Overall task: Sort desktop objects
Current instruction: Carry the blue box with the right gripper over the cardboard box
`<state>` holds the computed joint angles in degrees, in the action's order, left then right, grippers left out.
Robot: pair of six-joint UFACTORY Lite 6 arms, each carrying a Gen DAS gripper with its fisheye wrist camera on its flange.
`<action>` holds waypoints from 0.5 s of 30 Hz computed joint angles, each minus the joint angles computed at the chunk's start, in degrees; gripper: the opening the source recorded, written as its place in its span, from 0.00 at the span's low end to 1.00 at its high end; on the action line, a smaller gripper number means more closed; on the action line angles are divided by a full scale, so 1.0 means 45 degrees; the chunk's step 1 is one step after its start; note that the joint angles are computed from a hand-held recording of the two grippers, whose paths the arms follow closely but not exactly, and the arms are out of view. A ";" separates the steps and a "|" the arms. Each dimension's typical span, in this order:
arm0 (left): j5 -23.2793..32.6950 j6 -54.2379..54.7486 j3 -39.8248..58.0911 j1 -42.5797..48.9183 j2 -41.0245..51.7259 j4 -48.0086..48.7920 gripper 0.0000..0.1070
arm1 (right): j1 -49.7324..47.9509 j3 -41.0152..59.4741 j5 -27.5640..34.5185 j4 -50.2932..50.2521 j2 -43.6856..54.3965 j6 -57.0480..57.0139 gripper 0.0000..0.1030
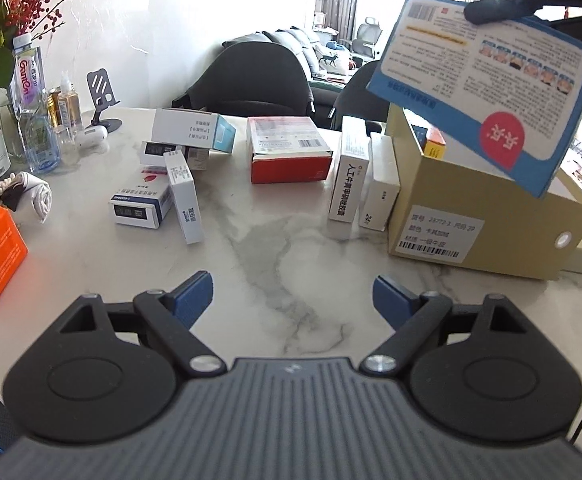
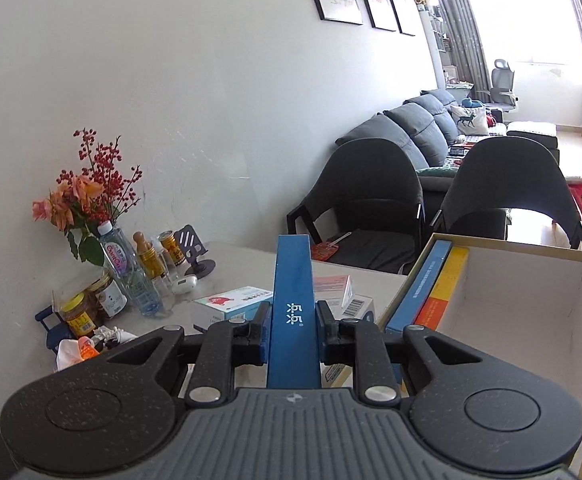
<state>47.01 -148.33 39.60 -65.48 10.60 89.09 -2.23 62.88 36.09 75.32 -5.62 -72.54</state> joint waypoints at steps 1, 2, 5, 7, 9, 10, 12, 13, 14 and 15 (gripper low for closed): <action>-0.0004 0.0012 -0.0002 0.0029 -0.0002 -0.0006 0.83 | -0.0193 0.0105 0.0017 0.0079 0.0018 0.0010 0.23; -0.0008 0.0026 -0.0005 0.0059 -0.0007 -0.0011 0.83 | -0.0361 0.0123 -0.0103 0.0237 -0.0057 -0.0115 0.23; -0.0048 -0.0063 -0.0006 0.0201 0.0025 0.0064 0.83 | -0.0901 0.0231 -0.0420 0.0711 -0.0209 -0.0505 0.23; -0.0148 -0.0194 0.0010 0.0341 0.0094 0.0195 0.83 | -0.1326 0.0498 -0.0495 0.0800 -0.0091 -0.0504 0.23; -0.0259 -0.0346 0.0043 0.0464 0.0194 0.0372 0.83 | -0.1538 0.0872 -0.1042 0.0827 0.0333 -0.0535 0.23; -0.0277 -0.0354 0.0089 0.0488 0.0264 0.0391 0.83 | -0.1541 0.0974 -0.1497 0.0854 0.0507 -0.0604 0.23; -0.0197 -0.0261 0.0231 0.0472 0.0435 0.0289 0.83 | -0.1500 0.1156 -0.2323 0.0857 0.0965 -0.0727 0.23; -0.0048 -0.0138 0.0329 0.0416 0.0531 0.0142 0.83 | -0.1502 0.1285 -0.2622 0.0807 0.1249 -0.0718 0.23; 0.0055 -0.0013 0.0400 0.0379 0.0572 0.0054 0.83 | -0.1548 0.1422 -0.2757 0.0814 0.1613 -0.0716 0.23; 0.0144 0.0108 0.0462 0.0350 0.0599 -0.0015 0.83 | -0.1522 0.1543 -0.2899 0.0828 0.1955 -0.0706 0.23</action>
<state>47.66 -147.84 41.68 -63.91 13.30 89.02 -9.08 69.82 23.05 79.04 3.17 -75.71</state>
